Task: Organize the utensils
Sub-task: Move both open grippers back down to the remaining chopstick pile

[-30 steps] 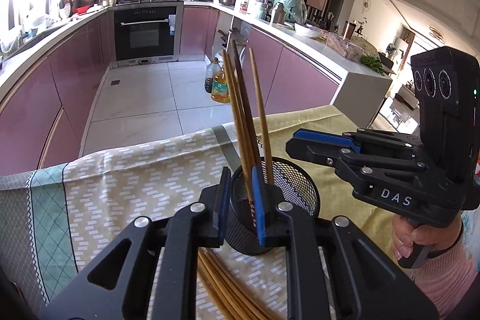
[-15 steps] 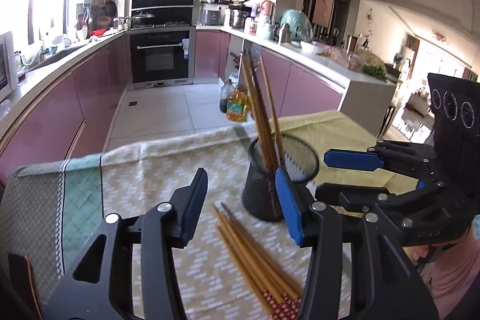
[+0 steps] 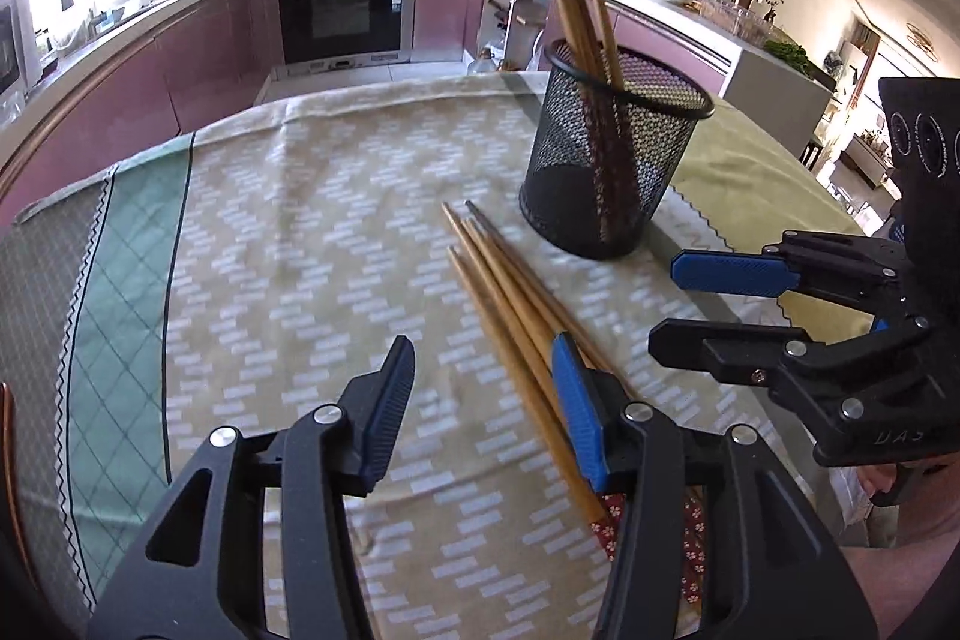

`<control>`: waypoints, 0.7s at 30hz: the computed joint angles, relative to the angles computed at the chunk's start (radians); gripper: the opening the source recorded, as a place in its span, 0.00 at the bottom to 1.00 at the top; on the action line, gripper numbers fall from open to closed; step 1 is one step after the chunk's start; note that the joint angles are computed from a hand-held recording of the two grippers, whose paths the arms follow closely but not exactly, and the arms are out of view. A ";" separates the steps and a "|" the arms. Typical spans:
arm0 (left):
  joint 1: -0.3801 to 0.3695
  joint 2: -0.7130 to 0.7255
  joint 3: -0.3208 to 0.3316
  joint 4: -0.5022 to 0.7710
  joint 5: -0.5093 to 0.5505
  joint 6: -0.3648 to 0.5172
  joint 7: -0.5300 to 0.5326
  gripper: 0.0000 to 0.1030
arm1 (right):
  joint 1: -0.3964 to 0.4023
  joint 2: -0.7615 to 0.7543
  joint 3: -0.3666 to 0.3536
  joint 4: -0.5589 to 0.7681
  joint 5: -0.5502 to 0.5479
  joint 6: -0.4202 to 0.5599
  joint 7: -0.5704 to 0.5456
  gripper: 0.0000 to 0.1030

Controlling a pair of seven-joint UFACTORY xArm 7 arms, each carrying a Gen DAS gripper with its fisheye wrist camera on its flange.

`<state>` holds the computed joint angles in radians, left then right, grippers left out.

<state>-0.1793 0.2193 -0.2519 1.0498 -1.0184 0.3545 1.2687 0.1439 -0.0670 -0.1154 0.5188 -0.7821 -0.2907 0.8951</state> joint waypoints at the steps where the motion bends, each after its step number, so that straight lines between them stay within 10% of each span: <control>1: 0.001 0.002 0.001 0.001 0.003 0.011 -0.007 0.47 | 0.000 0.003 -0.003 -0.002 0.000 -0.005 0.002 0.43; 21: 0.013 0.026 -0.016 0.005 0.112 0.013 -0.101 0.40 | -0.097 0.074 0.094 0.071 -0.148 0.035 0.150 0.40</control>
